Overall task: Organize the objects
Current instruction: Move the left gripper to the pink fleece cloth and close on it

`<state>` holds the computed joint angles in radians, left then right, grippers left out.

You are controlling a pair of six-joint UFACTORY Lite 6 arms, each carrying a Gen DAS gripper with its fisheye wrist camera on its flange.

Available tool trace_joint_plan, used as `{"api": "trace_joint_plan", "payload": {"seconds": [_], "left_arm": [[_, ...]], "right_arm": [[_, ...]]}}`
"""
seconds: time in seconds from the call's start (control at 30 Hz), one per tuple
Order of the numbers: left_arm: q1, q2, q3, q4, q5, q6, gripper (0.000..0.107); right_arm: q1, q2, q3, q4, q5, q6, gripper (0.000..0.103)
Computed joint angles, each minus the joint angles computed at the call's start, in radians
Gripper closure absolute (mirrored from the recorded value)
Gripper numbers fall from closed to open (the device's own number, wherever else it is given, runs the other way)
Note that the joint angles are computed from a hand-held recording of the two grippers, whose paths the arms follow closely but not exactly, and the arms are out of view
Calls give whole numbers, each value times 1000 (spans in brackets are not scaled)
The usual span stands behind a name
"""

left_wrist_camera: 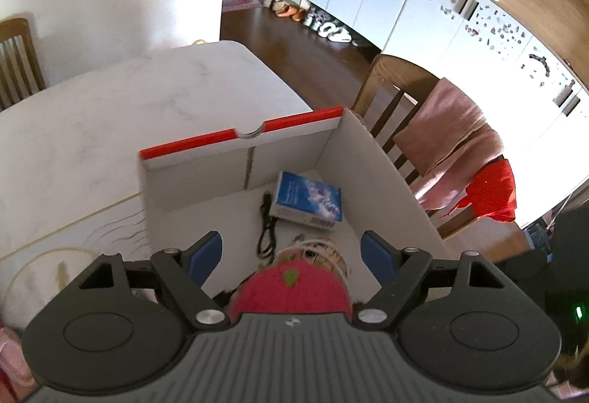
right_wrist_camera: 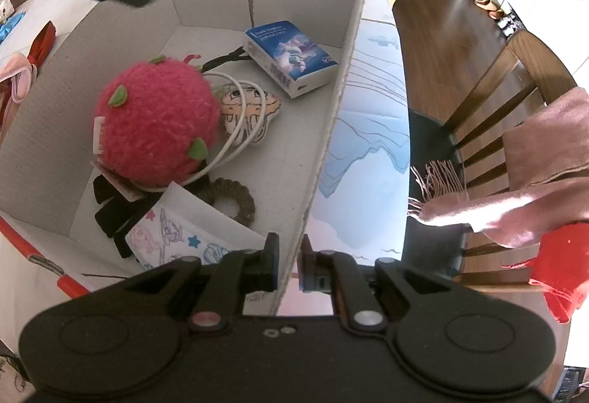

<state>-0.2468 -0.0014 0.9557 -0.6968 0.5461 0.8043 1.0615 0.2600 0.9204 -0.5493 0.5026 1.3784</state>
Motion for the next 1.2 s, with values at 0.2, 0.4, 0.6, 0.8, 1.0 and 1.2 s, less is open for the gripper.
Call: {"api": "trace_joint_plan", "payload": {"seconds": [0.2,0.4,0.6,0.8,1.0,1.2], "left_arm": [[134,-217,-172,-40,60,93,22],[331,-352,-281,-48,144,180,13],[595,-355,-309,-91,228,345,6],[798,-272,-282,-122,197,464,4],[985,-102,-209,-195,134,615,4],[1065,108,-38,-131,73,556,4]], "right_arm": [[0,10,11,6,5,-16,94],[0,13,19,18,11,-35,94],[-4,19,21,29,9,-48,94],[-3,23,25,34,13,-51,94],[1,17,20,39,15,-50,94],[3,31,33,41,23,-56,94]]}}
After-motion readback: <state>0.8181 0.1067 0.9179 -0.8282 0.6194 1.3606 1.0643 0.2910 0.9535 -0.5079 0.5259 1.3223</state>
